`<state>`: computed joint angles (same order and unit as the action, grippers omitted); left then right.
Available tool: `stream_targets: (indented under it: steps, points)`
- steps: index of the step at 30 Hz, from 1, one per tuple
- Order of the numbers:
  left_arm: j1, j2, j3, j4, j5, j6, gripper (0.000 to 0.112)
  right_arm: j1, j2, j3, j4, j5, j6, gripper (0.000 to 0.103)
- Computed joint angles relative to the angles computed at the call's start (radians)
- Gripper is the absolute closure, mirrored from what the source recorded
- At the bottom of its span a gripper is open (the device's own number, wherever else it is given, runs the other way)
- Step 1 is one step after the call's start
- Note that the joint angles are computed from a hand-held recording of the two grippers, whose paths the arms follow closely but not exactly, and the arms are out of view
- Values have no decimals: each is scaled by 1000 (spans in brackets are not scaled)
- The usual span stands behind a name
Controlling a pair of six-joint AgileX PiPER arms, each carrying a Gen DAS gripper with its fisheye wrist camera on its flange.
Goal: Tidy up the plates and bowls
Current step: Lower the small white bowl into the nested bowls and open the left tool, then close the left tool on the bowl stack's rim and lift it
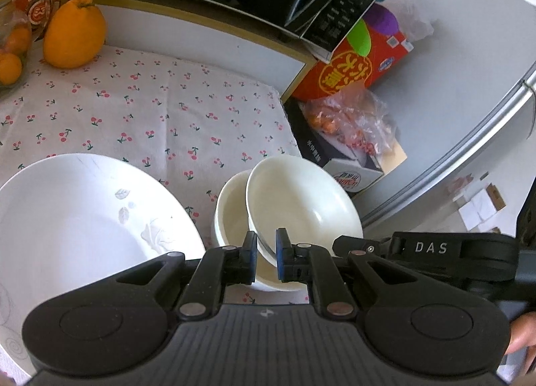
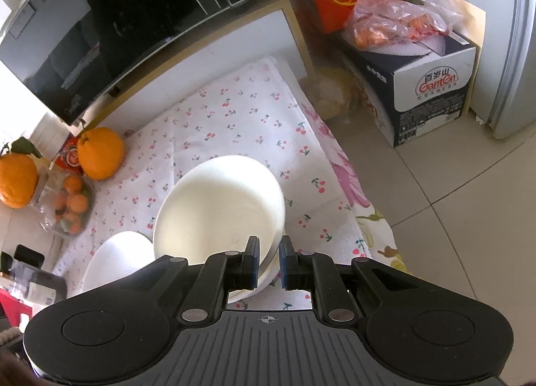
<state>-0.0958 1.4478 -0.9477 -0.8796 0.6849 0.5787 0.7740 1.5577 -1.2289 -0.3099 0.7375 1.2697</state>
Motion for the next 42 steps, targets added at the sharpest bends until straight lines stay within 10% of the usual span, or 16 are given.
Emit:
stream_targets:
  steps: [16, 29, 42]
  points:
    - [-30, 8, -5, 68, -27, -24, 94, -13, 14, -8, 15, 2, -31, 86]
    - [13, 3, -6, 44, -24, 34, 67, -12, -35, 34, -42, -36, 25, 42]
    - [34, -86, 116, -199, -69, 694, 10, 74, -133, 236, -522, -151, 274, 11]
